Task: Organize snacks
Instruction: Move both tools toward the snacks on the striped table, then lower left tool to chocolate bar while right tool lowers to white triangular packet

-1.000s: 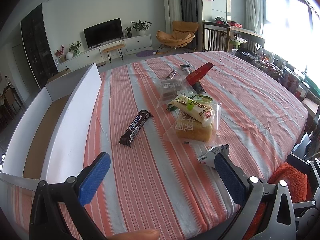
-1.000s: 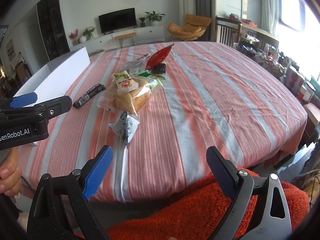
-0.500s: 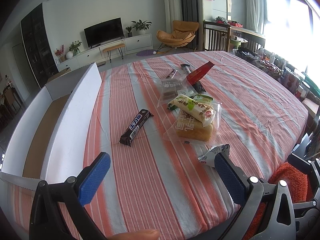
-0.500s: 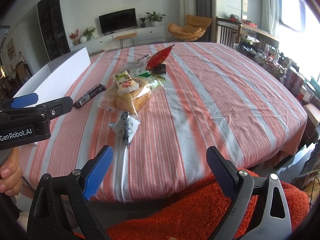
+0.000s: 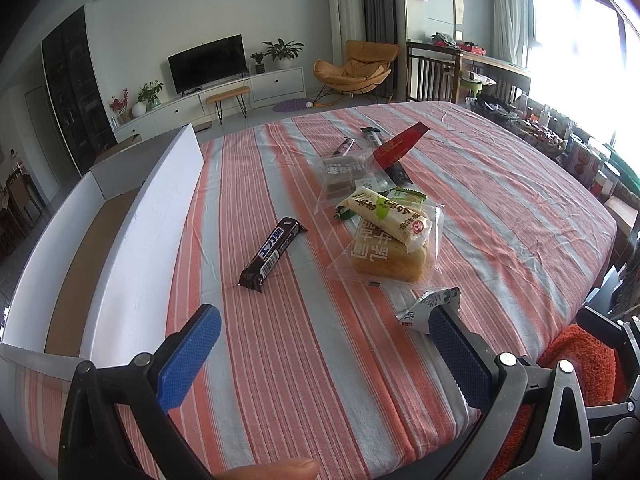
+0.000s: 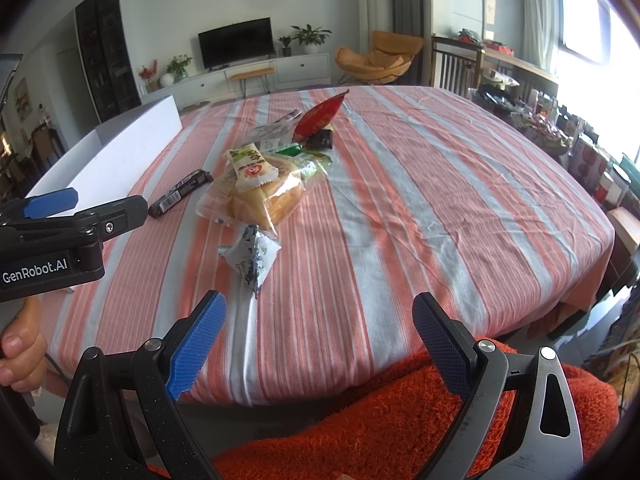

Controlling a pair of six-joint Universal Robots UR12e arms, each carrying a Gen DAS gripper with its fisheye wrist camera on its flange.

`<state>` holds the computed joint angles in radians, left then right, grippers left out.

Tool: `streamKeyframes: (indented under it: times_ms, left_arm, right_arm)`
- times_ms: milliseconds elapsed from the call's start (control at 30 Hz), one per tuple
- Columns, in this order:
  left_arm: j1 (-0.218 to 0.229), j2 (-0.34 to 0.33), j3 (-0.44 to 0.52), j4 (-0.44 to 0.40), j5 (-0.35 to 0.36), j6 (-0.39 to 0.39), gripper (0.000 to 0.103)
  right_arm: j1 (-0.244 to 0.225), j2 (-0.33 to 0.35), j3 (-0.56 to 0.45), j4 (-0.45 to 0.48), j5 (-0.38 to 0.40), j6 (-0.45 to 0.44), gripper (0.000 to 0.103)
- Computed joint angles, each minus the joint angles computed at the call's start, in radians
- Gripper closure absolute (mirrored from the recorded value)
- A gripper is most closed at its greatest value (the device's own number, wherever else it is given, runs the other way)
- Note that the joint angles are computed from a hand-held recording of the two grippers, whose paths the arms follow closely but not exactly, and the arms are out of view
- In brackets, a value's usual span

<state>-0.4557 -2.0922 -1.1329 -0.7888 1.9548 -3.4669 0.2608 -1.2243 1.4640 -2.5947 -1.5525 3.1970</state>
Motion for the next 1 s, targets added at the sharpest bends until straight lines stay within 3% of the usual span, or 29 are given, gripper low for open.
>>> streamKeyframes:
  times_ms: [400, 633, 833, 1000]
  left_arm:
    - [0.002, -0.002, -0.007, -0.002, -0.006, -0.001, 0.0]
    - [0.01, -0.01, 0.002, -0.052, -0.022, -0.017, 0.0]
    - [0.033, -0.009, -0.008, -0.141, -0.088, -0.072, 0.0]
    - [0.039, -0.014, -0.018, -0.185, -0.087, -0.056, 0.0]
  right_arm:
    - [-0.001, 0.0, 0.001, 0.001, 0.001, 0.001, 0.007]
    - [-0.008, -0.002, 0.002, 0.007, 0.028, 0.027, 0.007]
    - [-0.045, 0.0, -0.005, 0.08, 0.106, 0.163, 0.007]
    - [-0.032, 0.022, -0.053, 0.181, 0.107, 0.091, 0.007]
